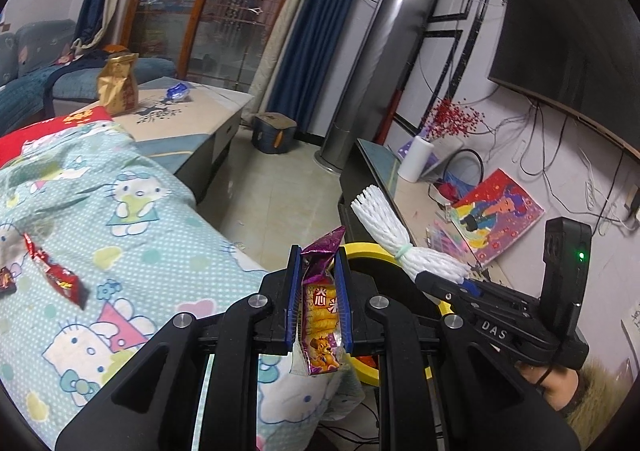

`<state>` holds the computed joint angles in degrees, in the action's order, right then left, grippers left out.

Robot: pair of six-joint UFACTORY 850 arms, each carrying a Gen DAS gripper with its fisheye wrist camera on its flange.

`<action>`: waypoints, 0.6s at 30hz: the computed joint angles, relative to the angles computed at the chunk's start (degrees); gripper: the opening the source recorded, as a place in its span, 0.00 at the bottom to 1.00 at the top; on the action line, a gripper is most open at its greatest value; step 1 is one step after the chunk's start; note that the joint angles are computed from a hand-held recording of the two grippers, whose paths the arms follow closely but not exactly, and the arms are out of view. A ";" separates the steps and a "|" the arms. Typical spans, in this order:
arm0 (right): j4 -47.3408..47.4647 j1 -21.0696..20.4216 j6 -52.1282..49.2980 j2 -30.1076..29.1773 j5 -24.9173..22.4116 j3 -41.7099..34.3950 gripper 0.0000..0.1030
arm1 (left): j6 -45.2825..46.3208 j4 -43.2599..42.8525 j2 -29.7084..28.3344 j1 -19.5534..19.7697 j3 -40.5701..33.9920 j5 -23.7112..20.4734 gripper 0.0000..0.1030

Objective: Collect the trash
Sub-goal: 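Carry the chip packet and white foam net over the yellow bin with both tools, then open both tools to drop the chip packet and foam net into the bin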

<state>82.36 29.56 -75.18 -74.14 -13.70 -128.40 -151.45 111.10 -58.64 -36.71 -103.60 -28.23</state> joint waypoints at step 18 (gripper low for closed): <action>-8.36 -2.29 9.62 0.07 3.25 1.95 0.17 | 18.92 -11.84 -9.33 -1.10 -15.92 6.51 0.15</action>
